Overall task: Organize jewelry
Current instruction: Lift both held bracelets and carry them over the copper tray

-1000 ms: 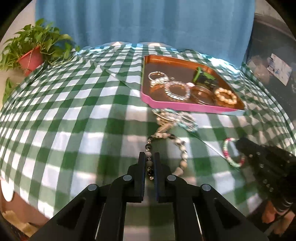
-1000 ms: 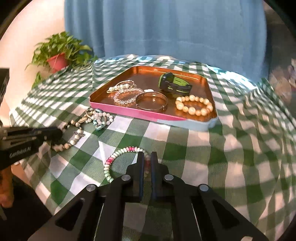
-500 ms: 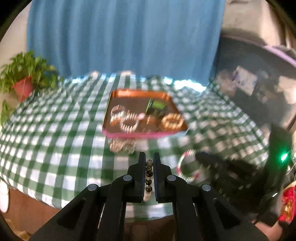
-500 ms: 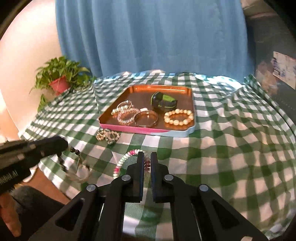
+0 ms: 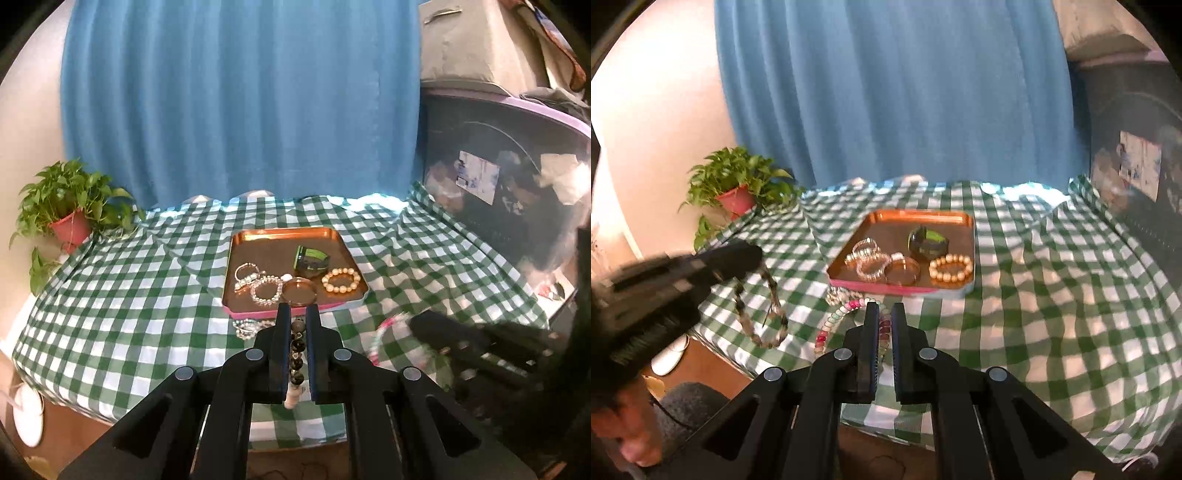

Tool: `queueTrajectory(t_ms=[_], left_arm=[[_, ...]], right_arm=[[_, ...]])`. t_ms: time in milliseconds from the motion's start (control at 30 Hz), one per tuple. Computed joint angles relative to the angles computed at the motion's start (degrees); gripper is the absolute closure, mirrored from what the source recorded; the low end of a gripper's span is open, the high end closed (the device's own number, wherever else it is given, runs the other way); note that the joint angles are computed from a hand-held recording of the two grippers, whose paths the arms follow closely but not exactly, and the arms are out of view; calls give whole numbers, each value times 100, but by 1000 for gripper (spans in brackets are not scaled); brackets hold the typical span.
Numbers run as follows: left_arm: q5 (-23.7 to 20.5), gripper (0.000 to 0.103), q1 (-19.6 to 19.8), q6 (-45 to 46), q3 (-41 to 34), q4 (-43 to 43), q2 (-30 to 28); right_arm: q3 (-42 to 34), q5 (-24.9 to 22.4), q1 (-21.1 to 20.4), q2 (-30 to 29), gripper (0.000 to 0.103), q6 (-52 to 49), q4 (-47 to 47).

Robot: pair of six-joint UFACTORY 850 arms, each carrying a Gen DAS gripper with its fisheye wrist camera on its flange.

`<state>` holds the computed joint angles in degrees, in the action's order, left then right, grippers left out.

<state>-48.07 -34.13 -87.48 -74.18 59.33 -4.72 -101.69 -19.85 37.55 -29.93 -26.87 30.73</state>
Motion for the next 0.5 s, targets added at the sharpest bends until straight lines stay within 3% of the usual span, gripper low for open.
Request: queueTrajectory(t_ms=[233,500], left_arm=[[75,95,190,104,-104,103,-248],[909,95,697,554,-274,-358,-557]], right_arm=[[-408,-4,-29,-211,98,77,-217],[-1288,-277,-65,-885,98,695,-748]])
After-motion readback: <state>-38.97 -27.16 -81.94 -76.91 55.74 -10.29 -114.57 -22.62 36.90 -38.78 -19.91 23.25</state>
